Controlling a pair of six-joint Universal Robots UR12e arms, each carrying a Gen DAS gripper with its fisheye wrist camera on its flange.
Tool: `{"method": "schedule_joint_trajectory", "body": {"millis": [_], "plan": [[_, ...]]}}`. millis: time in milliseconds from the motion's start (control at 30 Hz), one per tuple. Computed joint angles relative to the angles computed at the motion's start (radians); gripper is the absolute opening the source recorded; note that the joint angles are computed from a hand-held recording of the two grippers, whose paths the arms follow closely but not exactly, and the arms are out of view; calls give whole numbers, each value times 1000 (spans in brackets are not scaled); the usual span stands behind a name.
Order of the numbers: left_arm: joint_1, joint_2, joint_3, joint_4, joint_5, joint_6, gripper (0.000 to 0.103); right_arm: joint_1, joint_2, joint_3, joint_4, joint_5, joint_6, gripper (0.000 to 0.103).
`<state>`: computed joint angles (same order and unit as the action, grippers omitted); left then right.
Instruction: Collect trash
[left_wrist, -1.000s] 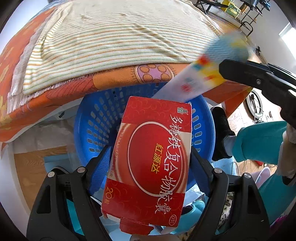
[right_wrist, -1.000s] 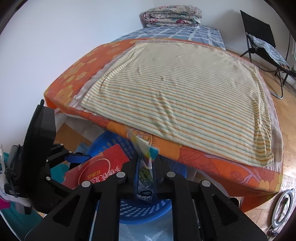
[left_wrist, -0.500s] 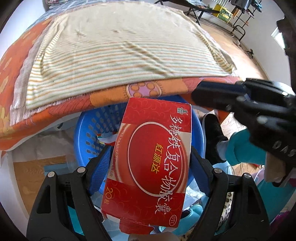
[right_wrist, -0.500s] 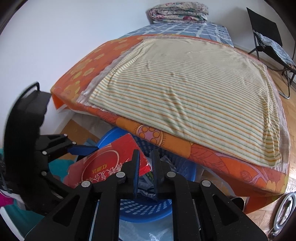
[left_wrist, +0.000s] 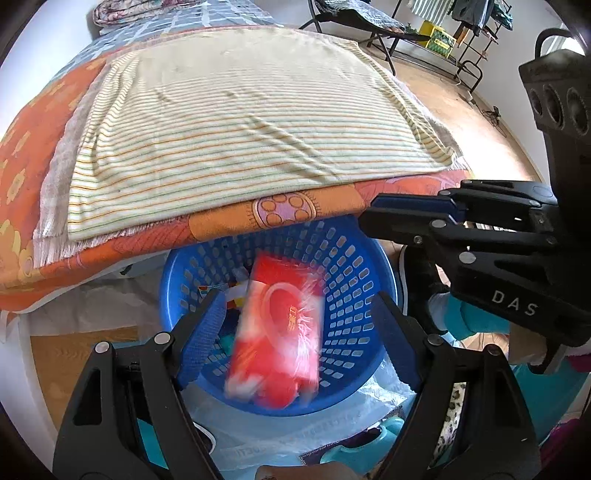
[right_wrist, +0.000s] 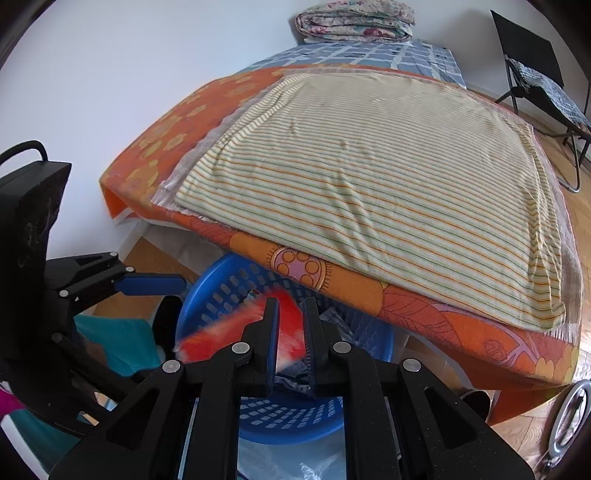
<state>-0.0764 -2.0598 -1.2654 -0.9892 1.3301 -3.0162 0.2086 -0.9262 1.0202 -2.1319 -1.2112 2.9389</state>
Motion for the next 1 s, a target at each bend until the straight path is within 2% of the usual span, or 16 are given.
{"method": "schedule_joint_trajectory", "body": {"millis": [533, 867, 900, 967, 1000], "plan": [[15, 12, 8, 61, -8, -46, 83, -14, -8, -12, -41, 41, 47, 11], [24, 5, 56, 211, 26, -150, 83, -30, -9, -41, -126, 78, 99, 11], [25, 4, 63, 222, 30, -156, 83, -31, -8, -46, -135, 79, 103, 13], [25, -1, 80, 248, 43, -170, 83, -33, -7, -53, -163, 80, 116, 24], [25, -4, 90, 260, 49, -175, 84, -35, -7, -55, -185, 82, 129, 36]]}}
